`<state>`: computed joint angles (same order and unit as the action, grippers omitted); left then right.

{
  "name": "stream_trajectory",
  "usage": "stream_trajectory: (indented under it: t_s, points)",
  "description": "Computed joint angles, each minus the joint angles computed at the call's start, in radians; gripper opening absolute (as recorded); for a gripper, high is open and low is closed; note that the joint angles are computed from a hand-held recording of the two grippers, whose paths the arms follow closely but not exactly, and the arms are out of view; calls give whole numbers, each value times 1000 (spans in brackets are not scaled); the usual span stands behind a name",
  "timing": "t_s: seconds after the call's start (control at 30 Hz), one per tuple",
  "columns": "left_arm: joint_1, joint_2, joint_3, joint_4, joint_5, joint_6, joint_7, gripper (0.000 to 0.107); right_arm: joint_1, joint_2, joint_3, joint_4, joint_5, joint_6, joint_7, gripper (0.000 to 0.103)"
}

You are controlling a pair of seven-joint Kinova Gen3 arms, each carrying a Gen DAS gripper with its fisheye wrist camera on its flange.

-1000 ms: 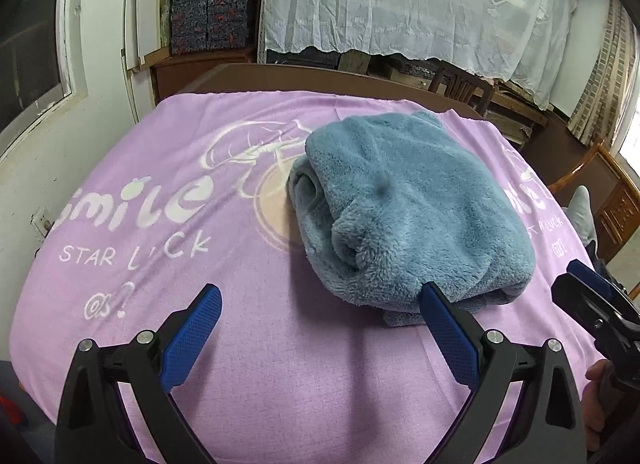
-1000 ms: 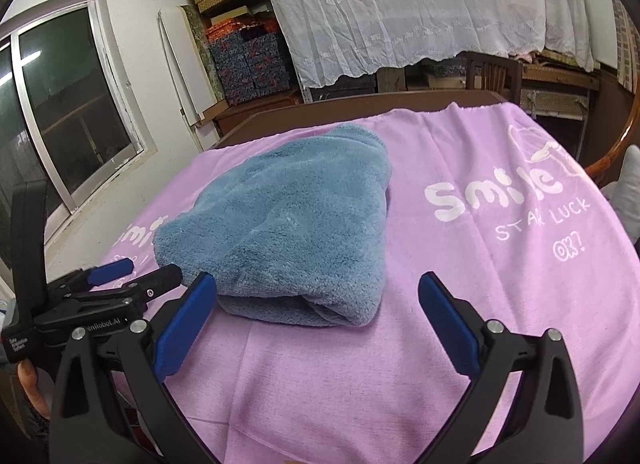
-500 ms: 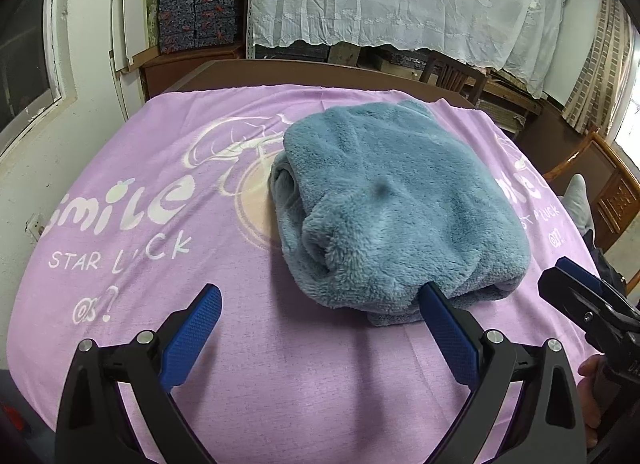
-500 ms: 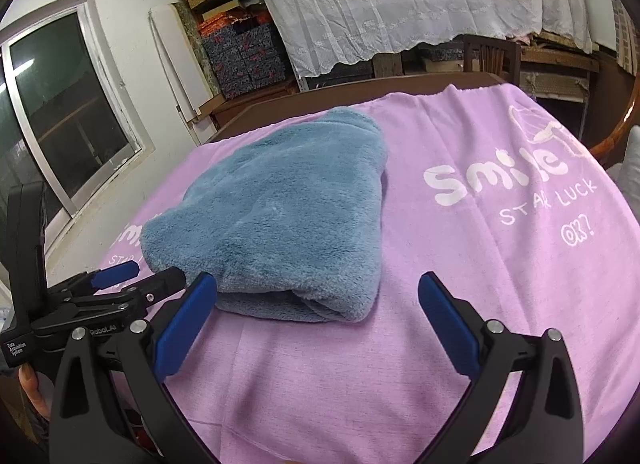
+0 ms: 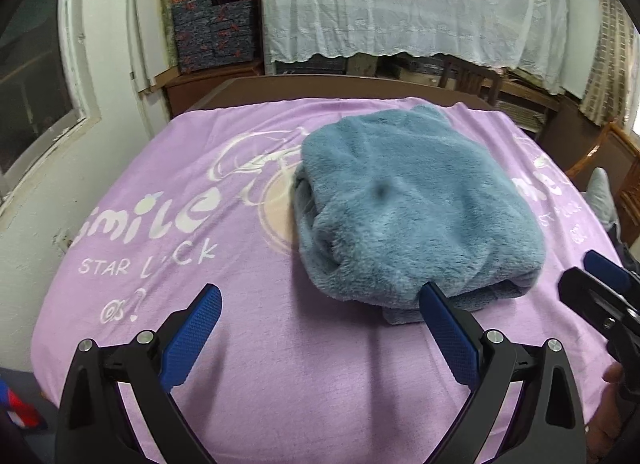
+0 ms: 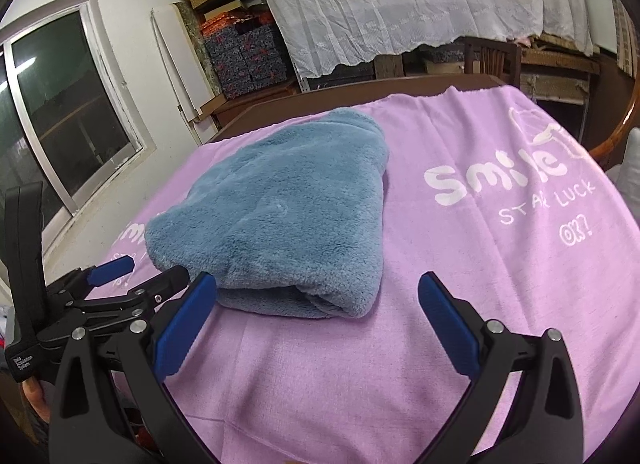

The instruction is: Fold large clothes

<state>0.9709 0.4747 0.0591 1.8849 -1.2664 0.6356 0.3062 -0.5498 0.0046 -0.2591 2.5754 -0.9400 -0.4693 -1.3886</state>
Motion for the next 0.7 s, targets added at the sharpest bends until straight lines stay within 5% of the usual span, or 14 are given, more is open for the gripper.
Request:
stream_trajectory:
  t_s: [0.2,0.7]
  points:
    - [37,14,4,-14,-15,88,5,99,-15,-12,-22,0,-80,-21,64,98]
    - [27,20,15,-35,43,107,-55,99,-25,0,-19,-11,-96,-19,95,98]
